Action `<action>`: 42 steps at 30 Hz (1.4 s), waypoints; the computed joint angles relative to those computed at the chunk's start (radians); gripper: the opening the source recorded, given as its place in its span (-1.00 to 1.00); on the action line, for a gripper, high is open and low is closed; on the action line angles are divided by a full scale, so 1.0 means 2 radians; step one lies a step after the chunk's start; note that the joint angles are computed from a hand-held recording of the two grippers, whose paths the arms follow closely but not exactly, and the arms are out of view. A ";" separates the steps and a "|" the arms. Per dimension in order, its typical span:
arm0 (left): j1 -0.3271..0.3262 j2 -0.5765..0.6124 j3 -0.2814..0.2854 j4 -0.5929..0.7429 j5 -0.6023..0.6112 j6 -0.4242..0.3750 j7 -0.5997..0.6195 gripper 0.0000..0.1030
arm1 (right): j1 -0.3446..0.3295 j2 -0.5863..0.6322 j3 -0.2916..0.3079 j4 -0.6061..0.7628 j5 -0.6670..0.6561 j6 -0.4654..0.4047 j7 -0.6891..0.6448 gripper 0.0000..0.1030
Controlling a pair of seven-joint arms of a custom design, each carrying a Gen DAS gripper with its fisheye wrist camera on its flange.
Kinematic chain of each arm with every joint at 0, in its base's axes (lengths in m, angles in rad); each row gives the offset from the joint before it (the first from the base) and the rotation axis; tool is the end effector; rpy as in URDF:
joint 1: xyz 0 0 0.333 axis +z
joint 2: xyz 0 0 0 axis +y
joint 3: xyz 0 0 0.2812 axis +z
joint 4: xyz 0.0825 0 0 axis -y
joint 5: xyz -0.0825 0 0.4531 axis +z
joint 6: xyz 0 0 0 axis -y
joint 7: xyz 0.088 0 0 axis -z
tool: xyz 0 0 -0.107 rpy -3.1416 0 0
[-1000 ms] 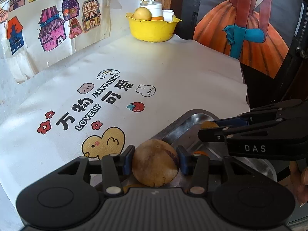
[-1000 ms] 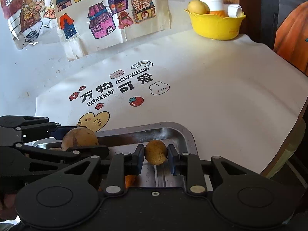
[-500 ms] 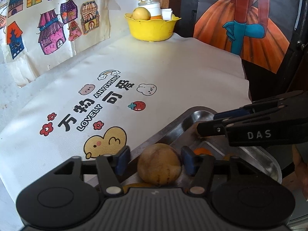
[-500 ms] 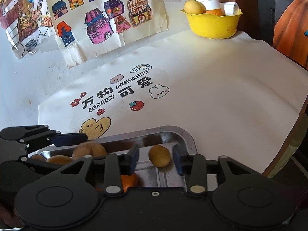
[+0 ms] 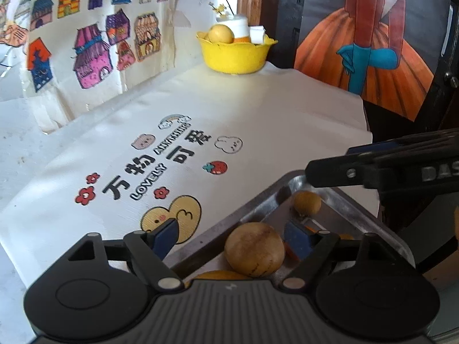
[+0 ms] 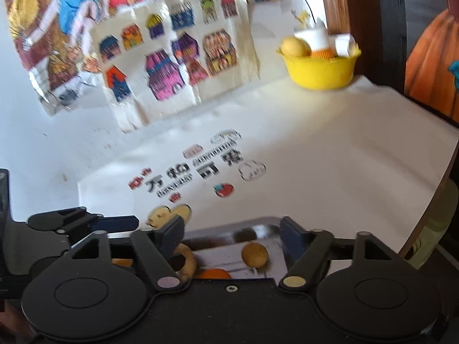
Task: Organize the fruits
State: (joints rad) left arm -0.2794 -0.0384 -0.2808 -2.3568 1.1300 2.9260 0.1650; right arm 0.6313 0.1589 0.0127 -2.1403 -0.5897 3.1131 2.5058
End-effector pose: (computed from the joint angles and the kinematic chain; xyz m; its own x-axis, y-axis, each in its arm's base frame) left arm 0.4517 -0.3502 0.3040 -0.2180 -0.9752 0.0386 -0.7187 0.1337 -0.6824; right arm 0.4897 0.4265 0.3374 0.3707 -0.8975 -0.2390 -0.7151 -0.1116 -0.6901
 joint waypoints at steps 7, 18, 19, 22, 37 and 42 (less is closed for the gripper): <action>0.013 -0.060 -0.017 -0.031 0.042 -0.015 -0.062 0.98 | 0.038 -0.045 -0.041 -0.005 -0.208 -0.002 0.201 0.93; 0.045 -0.196 -0.057 -0.120 -0.009 -0.024 -0.081 0.99 | -0.011 -0.133 0.034 -0.040 -0.410 -0.022 0.407 0.99; 0.043 -0.208 -0.058 -0.129 -0.026 -0.031 -0.070 0.99 | -0.015 -0.143 0.043 -0.048 -0.411 -0.025 0.411 0.99; 0.025 -0.247 -0.054 -0.163 -0.086 -0.044 -0.029 0.99 | -0.023 -0.170 0.068 -0.075 -0.397 -0.038 0.407 0.99; -0.050 -0.392 -0.088 -0.284 -0.273 -0.084 0.036 0.99 | -0.043 -0.219 0.169 -0.156 -0.207 -0.116 0.318 0.99; -0.043 -0.407 -0.109 -0.293 -0.306 -0.091 0.049 0.99 | -0.064 -0.222 0.191 -0.160 -0.184 -0.119 0.301 0.99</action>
State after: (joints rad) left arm -0.3661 -0.8530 -0.4981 -2.9429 0.5187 2.7449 0.2628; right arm 0.5042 -0.2857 0.3951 -2.4597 -0.9569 2.8742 3.1080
